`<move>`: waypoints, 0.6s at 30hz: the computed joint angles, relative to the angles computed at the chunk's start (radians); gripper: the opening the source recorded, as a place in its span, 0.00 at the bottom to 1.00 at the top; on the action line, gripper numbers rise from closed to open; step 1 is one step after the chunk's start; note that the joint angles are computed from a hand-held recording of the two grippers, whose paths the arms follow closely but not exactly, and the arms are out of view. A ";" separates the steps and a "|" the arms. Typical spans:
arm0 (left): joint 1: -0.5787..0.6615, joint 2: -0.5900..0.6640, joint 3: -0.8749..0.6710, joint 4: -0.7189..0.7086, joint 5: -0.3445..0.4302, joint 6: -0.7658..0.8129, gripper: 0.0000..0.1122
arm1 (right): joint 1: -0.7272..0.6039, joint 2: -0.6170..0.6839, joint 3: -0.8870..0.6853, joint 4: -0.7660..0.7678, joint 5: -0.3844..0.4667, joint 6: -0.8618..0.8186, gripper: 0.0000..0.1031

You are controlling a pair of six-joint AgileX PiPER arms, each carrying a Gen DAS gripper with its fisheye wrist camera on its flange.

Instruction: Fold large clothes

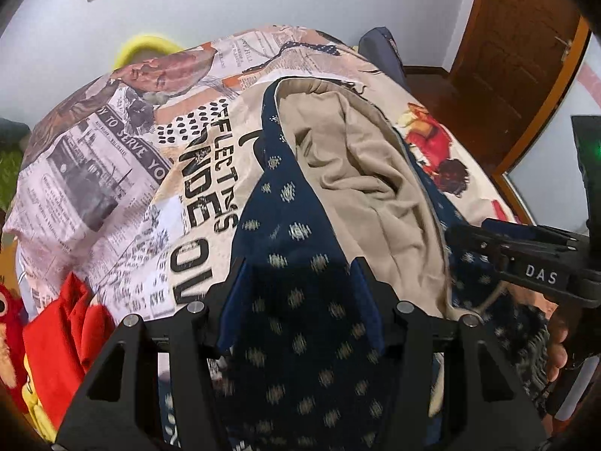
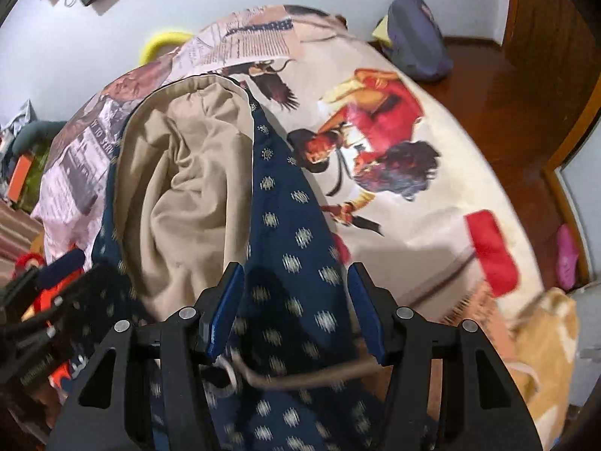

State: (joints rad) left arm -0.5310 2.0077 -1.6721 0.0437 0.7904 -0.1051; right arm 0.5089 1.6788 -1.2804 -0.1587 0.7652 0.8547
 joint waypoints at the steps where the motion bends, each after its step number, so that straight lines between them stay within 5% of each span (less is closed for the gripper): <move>1: 0.000 0.022 -0.023 0.014 0.006 -0.011 0.48 | -0.012 0.026 -0.019 0.015 -0.001 -0.009 0.52; 12: 0.045 0.116 -0.059 -0.046 -0.064 0.011 0.49 | -0.080 0.105 -0.013 0.108 -0.118 -0.092 0.51; 16: 0.043 0.096 -0.022 -0.032 -0.100 -0.003 0.41 | -0.112 0.074 0.049 0.239 -0.199 -0.228 0.24; 18: 0.043 0.084 -0.001 -0.019 -0.117 -0.012 0.27 | -0.114 0.060 0.053 0.256 -0.179 -0.228 0.14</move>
State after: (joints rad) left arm -0.4882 2.0922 -1.6734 0.0251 0.6731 -0.1175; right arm 0.3946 1.7389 -1.2274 0.0975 0.5866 0.6264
